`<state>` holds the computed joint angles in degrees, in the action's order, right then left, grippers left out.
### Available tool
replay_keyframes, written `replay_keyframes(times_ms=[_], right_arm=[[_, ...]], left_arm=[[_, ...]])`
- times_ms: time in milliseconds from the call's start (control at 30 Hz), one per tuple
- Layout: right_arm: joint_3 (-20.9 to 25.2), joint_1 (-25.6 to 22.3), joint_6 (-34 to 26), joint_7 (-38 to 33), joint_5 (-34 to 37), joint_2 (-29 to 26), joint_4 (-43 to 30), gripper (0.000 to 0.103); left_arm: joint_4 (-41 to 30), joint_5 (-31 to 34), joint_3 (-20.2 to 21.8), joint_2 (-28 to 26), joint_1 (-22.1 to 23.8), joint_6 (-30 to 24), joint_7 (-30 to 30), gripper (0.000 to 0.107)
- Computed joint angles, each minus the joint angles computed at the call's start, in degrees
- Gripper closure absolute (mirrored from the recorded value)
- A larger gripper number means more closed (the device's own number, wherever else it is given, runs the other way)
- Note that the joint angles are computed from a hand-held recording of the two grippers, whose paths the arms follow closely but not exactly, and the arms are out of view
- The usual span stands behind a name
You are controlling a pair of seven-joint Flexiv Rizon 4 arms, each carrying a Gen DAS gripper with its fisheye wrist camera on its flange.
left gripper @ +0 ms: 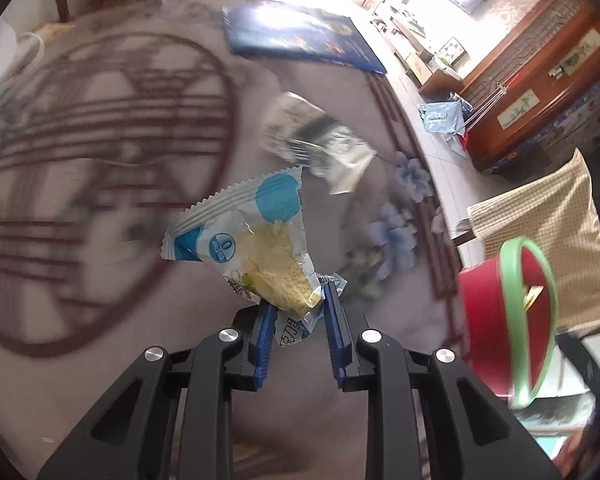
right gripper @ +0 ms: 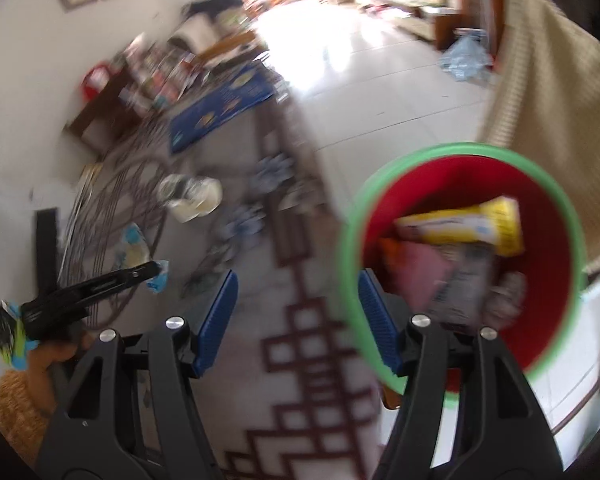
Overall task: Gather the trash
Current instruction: 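Grasp the blue-white snack bag with the left tool while the right tool grasps the paper cup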
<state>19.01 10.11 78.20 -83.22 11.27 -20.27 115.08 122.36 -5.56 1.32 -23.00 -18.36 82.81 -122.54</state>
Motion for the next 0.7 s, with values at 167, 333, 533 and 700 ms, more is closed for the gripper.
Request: replay_keyframes(times_ms=[167, 333, 533, 700], right_arm=[[-2.36, 6.79, -5.34, -1.34, -9.66, -7.56, -7.95, 0.036], [-4.35, 12.25, -14.09, -3.78, -17.92, -16.61, -21.34, 0.026], [-7.12, 18.51, -25.9, -7.21, -24.59, -25.24, -36.07, 0.015], [-11.79, 23.45, -32.61, -5.27, -29.32, -30.45, -43.7, 0.015]], left_arm=[[7.13, 4.49, 4.72, 6.57, -0.34, -0.11, -1.68, 0.086], [13.24, 9.58, 7.07, 12.34, 1.89, -0.36, -5.13, 0.085], [21.35, 7.27, 4.33, 18.46, 9.92, 1.76, 0.3, 0.085], [25.19, 2.5, 2.93, 20.53, 14.3, 3.88, 7.51, 0.085]])
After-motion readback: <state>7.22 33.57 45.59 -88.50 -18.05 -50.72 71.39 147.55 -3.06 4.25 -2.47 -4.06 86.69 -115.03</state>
